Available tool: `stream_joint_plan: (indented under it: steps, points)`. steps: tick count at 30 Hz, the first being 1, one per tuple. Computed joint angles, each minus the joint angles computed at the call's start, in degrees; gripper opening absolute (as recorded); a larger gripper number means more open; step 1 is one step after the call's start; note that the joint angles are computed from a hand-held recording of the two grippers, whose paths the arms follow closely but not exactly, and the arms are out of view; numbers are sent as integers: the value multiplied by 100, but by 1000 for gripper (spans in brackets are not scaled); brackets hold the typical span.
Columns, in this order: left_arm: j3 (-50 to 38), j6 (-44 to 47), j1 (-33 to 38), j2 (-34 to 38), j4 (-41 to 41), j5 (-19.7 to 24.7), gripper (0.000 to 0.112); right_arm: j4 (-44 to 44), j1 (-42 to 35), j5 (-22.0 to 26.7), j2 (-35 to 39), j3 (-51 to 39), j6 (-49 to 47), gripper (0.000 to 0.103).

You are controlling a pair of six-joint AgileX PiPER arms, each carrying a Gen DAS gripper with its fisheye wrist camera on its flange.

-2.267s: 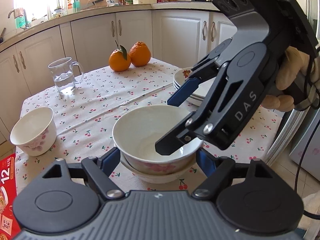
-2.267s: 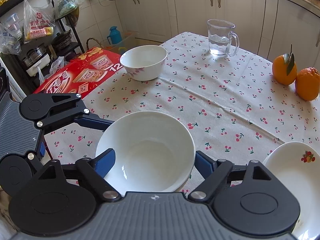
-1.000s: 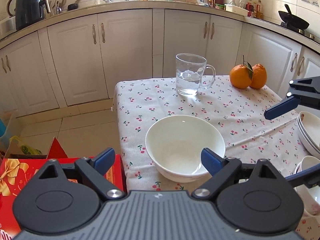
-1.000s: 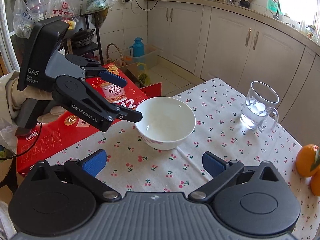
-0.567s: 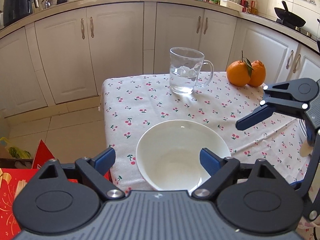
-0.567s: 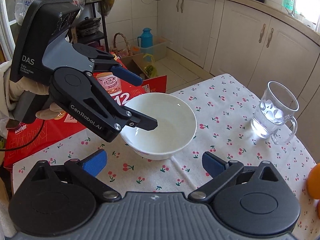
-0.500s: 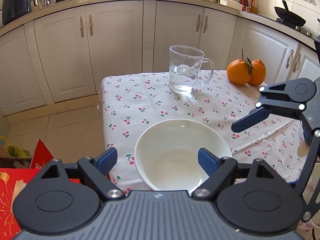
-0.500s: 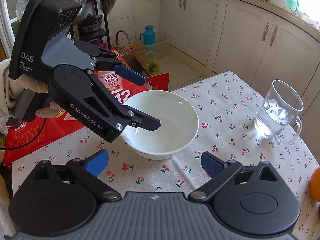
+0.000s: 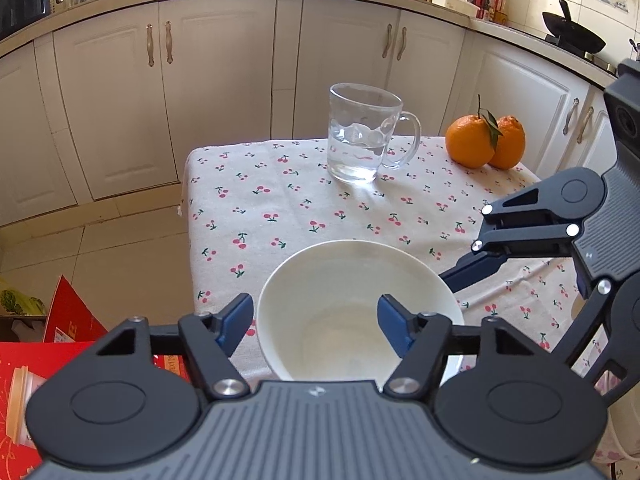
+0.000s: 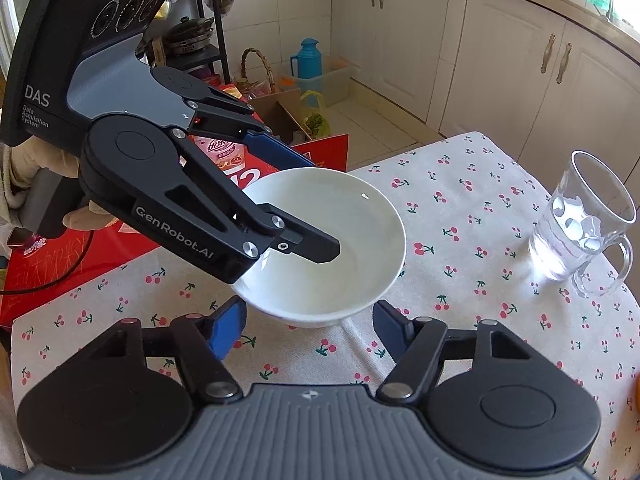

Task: Organize plates and bowls
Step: 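Lift the bowl and carry it with the left gripper toward the nested bowls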

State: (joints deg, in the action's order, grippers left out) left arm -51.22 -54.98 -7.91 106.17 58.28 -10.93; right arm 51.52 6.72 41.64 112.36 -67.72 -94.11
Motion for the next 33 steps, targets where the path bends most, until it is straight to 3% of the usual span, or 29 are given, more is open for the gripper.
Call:
stream_joint_plan:
  steps: [20,33]
  points:
    - [73,-1121,-114,-260,1108,64,65,52,-79,48,-123,117,83,71]
    - [338,-1379,-725,-909,1227,365,65,121,-603,360,-967,800,-94,71]
